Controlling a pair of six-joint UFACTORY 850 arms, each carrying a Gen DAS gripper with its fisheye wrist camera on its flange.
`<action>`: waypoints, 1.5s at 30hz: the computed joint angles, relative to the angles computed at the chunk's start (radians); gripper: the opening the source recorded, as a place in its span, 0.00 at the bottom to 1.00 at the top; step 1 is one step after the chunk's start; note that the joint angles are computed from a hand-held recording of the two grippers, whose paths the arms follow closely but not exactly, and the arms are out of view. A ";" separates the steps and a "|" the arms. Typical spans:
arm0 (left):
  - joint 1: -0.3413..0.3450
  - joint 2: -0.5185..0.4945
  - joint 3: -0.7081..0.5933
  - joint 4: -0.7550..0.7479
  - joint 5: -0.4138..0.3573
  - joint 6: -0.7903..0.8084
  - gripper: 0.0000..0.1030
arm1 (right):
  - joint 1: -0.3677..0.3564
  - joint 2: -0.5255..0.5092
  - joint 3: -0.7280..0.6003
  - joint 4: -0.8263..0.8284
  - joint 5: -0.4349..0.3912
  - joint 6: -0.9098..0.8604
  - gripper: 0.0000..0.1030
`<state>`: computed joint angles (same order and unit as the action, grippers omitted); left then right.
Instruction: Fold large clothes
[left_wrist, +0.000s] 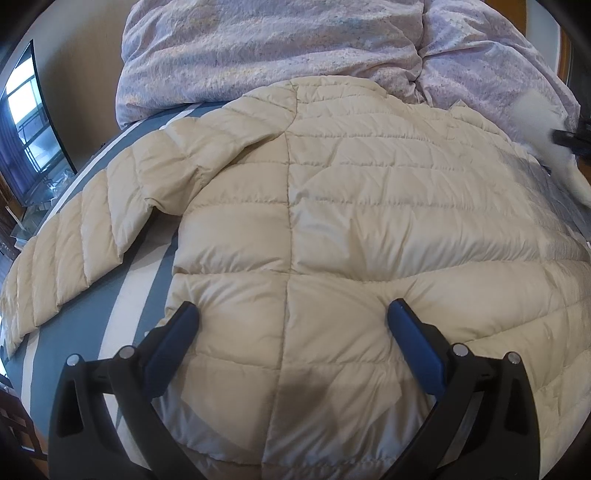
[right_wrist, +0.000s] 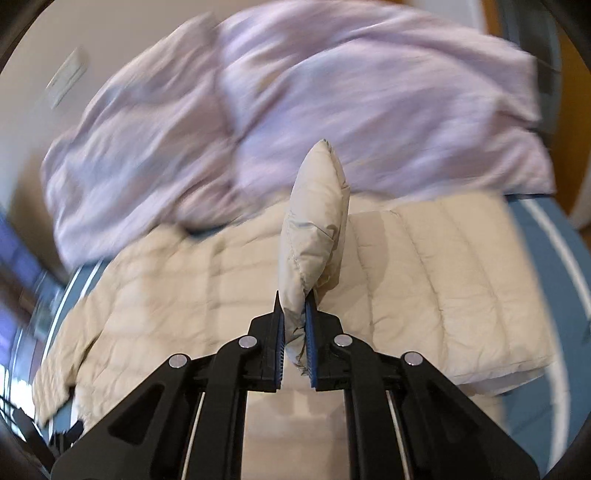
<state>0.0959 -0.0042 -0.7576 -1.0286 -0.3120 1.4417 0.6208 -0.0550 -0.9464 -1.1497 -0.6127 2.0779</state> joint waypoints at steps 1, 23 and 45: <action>-0.001 0.000 0.000 0.001 0.000 -0.001 0.98 | -0.006 -0.032 -0.026 0.004 0.025 -0.015 0.10; -0.003 -0.002 -0.004 0.014 -0.005 -0.021 0.98 | 0.035 -0.167 -0.189 -0.011 0.054 -0.021 0.50; 0.251 -0.048 -0.158 0.039 -0.046 -0.153 0.98 | 0.094 -0.498 -0.510 0.297 -0.238 -0.437 0.85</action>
<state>0.3470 -0.0522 -0.9159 -0.9894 -0.3578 1.2892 0.7152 -0.5532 -1.4560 -0.8531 -0.8505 1.6414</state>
